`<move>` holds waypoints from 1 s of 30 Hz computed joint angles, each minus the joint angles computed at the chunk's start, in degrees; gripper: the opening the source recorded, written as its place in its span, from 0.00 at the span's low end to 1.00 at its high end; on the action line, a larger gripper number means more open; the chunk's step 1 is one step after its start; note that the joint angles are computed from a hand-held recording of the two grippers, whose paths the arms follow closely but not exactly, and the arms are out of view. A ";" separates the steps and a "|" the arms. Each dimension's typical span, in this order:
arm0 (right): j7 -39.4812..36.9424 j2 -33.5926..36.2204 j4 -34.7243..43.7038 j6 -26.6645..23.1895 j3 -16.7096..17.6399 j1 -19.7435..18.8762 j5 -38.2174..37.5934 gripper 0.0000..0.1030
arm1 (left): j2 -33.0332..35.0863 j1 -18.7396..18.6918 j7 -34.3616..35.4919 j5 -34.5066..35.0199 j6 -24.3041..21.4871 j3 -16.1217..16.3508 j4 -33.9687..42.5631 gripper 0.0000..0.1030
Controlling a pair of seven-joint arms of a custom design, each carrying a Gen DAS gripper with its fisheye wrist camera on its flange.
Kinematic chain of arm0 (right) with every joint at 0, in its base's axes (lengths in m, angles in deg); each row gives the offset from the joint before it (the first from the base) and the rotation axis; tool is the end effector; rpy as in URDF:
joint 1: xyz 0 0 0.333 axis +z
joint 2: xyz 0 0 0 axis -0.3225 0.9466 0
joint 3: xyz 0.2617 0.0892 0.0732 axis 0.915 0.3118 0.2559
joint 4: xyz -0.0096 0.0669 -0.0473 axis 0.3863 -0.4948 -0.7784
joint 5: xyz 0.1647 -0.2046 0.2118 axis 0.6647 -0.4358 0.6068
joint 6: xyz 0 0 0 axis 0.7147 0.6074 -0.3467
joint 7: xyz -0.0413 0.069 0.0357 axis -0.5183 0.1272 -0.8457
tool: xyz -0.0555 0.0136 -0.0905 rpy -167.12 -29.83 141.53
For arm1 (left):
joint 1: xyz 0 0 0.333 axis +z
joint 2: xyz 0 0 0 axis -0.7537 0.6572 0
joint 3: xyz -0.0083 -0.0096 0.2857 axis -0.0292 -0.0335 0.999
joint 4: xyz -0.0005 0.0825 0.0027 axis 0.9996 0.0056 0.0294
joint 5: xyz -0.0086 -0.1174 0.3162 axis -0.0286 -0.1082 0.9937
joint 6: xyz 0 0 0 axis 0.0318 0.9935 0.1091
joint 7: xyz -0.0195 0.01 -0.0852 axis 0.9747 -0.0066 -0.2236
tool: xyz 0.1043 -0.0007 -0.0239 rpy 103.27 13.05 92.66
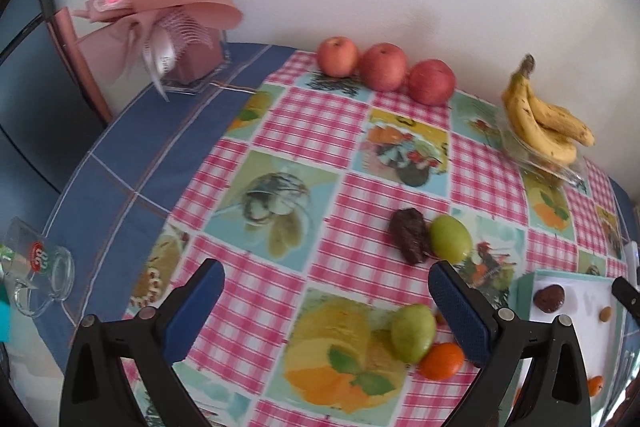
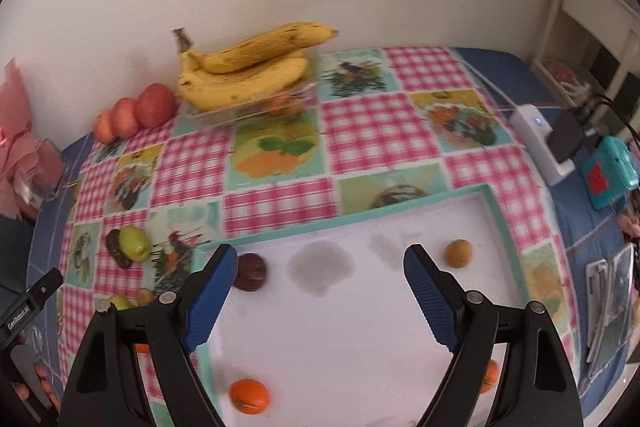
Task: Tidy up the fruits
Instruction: 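Move the right gripper back to the fruit pile near the dark date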
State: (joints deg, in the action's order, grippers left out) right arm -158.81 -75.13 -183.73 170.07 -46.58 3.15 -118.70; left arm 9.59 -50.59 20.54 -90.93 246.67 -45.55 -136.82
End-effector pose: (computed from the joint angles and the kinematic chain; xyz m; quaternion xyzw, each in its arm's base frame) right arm 0.4217 0.2441 0.3716 -0.4862 0.8337 -0.2009 0.1680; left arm 0.5206 -0.0484 0.3660 -0.6608 0.6995 -0.2113 0.1716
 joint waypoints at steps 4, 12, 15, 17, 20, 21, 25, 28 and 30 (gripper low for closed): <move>-1.70 3.55 3.98 1.60 0.39 1.01 -0.61 0.83 | -0.51 1.92 2.72 -4.14 -0.79 -0.62 0.29 1.00; -8.49 11.41 12.65 3.33 -0.05 5.08 1.72 0.80 | -0.18 3.57 12.88 -15.57 -2.92 -3.05 1.09 1.00; -11.18 13.94 14.89 4.16 -0.41 6.30 3.61 0.69 | 1.83 2.82 12.89 -15.96 -3.72 -3.00 2.11 1.00; -12.20 15.43 15.88 5.00 -0.86 7.04 4.49 0.68 | 3.34 2.64 12.46 -16.54 -4.82 -3.00 3.03 1.00; -15.79 18.38 17.34 6.90 -0.77 7.22 8.07 0.59 | 6.37 1.35 9.44 -13.89 -6.87 -1.70 4.69 1.00; -17.41 19.66 17.79 8.01 -0.54 7.04 9.73 0.57 | 7.12 0.78 8.03 -12.51 -7.42 -1.08 5.06 1.00; -22.17 22.78 18.86 10.19 -0.34 7.07 15.13 0.49 | 9.04 1.21 6.14 -11.89 -8.96 -1.21 6.24 1.00; -24.95 24.48 19.70 10.99 -0.37 7.42 18.04 0.47 | 9.26 1.92 6.36 -12.83 -8.97 -1.80 6.52 1.00; -26.67 25.64 20.30 11.91 -0.25 7.50 19.77 0.47 | 9.20 2.36 7.01 -13.55 -9.07 -2.25 6.58 1.00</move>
State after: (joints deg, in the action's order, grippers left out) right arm -185.48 -49.50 -163.43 181.97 -46.83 10.65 -98.93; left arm 18.79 -48.23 27.55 -104.48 237.60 -47.80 -130.24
